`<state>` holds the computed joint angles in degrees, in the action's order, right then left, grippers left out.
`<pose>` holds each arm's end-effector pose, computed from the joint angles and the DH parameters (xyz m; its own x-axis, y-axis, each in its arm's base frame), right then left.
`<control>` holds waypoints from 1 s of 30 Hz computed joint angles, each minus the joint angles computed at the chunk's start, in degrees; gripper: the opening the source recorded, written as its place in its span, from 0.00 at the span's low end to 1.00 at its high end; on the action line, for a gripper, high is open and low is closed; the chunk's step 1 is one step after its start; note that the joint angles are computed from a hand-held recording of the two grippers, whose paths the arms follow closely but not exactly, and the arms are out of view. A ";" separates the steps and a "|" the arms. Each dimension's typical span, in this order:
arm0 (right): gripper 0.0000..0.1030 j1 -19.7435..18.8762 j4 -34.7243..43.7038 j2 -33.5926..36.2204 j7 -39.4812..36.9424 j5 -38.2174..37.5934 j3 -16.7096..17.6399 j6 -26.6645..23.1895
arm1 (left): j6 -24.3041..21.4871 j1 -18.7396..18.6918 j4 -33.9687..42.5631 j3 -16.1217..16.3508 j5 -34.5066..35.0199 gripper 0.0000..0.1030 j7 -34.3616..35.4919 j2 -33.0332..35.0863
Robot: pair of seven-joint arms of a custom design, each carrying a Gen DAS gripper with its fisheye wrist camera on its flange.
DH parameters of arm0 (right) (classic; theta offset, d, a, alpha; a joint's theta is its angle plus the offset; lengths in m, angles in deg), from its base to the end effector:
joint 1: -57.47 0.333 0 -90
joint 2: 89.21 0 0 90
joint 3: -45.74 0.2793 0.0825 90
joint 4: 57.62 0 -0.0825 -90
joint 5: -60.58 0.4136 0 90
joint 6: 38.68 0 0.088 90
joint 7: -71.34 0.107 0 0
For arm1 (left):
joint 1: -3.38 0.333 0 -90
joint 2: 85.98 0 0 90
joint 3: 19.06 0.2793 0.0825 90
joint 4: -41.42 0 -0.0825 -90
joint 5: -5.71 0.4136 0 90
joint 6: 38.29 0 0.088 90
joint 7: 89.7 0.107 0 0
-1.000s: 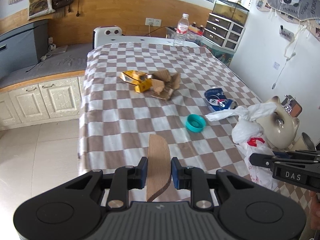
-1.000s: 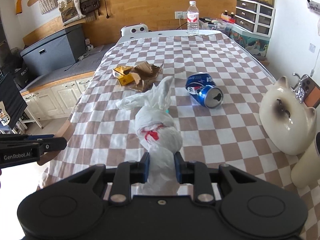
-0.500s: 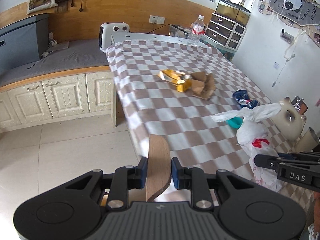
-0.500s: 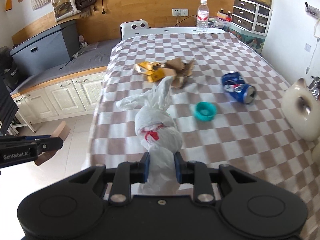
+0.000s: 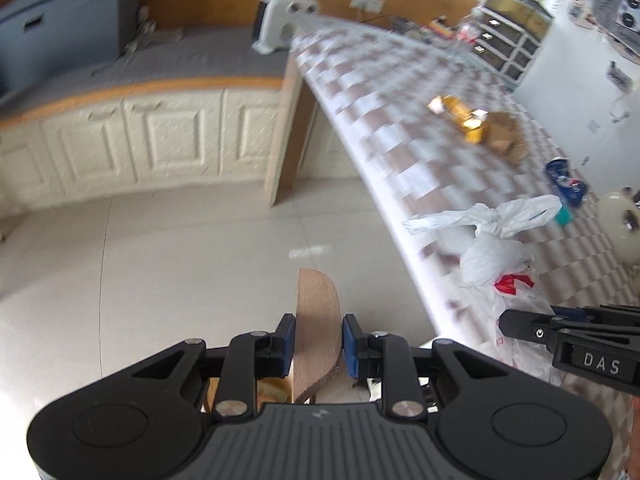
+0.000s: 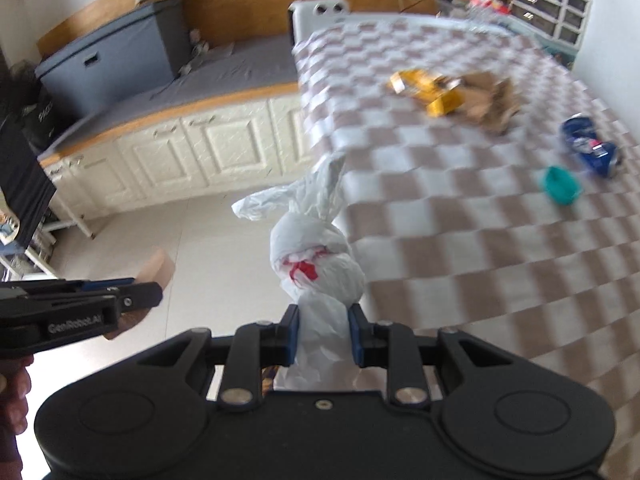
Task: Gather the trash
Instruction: 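Carry the white bag and cardboard strip over the tan wastebasket with both tools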
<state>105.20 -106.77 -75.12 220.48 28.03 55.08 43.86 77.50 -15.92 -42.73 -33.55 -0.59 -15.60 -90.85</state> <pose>0.3905 0.4482 0.7873 -0.1978 -0.9777 -0.0705 -0.8021 0.2028 -0.5617 0.4781 -0.3374 0.7412 -0.3592 -0.9004 0.2454 -0.8194 0.1785 -0.5447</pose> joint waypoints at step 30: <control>0.26 -10.20 -29.84 14.20 11.57 21.29 1.94 33.31 | 18.94 4.03 -33.77 2.22 -10.71 0.26 -10.54 6.17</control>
